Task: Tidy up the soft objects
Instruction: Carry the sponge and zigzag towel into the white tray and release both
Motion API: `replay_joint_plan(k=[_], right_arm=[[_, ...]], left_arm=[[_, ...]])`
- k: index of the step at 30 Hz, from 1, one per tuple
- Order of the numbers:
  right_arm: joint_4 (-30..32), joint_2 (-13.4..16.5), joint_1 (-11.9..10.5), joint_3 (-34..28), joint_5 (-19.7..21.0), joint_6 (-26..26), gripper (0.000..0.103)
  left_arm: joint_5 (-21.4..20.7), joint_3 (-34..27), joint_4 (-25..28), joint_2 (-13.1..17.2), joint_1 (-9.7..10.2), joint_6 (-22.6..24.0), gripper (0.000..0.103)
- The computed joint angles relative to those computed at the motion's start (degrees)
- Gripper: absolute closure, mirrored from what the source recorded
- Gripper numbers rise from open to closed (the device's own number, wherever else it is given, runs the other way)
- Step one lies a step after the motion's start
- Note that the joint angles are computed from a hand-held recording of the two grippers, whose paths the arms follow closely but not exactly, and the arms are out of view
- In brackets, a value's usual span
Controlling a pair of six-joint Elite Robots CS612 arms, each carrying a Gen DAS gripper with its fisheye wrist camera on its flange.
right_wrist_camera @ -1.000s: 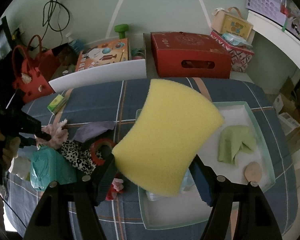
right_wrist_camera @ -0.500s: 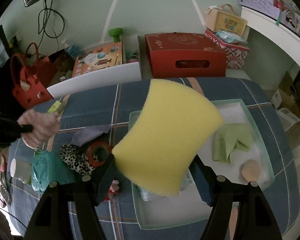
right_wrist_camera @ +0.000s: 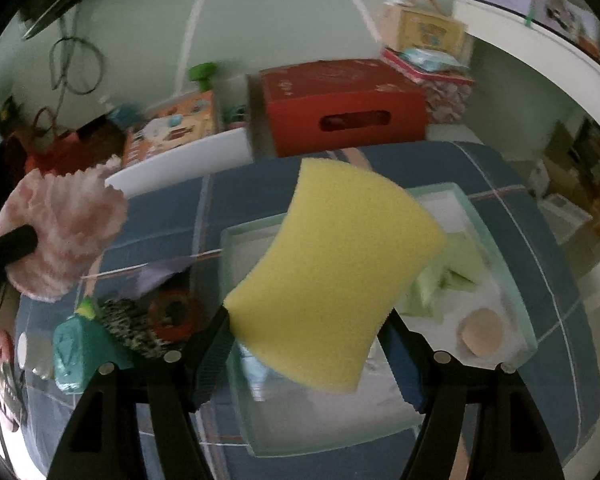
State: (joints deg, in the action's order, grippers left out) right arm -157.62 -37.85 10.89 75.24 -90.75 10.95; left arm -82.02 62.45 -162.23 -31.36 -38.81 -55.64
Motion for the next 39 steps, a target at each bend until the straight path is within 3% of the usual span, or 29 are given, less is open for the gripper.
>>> replay_joint_plan(k=[11,14,22,28,30,34,39], right_arm=[[2.59,-0.57,-3.95,2.17,-6.79,10.09,0.029],[3.31,-0.02,-4.8,1.97,-5.86,11.4,0.029],[6.61,2.23,-4.92,-0.77,-3.01,10.37,0.029],[8.57,2.5,-4.71,-1.52,-3.27,9.81,0.028],[9.01,2.49,-4.65,-1.77,-3.29,9.73,0.027],[8.51,1.91,-4.43,-1.35,-3.97,9.01,0.024],[6.32,1.32,-4.38,-0.6,-3.64,9.03,0.022]], left_arm=[[-8.12,-13.19,5.43,7.76,-1.83,7.17,0.087],[-9.95,-18.34,8.81,10.87,-1.92,8.18,0.087],[-9.44,-28.31,18.97,16.86,-1.61,7.75,0.086],[-10.72,-31.51,22.88,19.19,-1.11,6.15,0.086],[-11.86,-30.75,21.86,18.91,-1.01,5.83,0.082],[-10.8,-27.21,19.75,16.6,-1.16,5.55,0.04],[-6.69,-21.6,16.16,12.93,-1.56,5.31,0.025]])
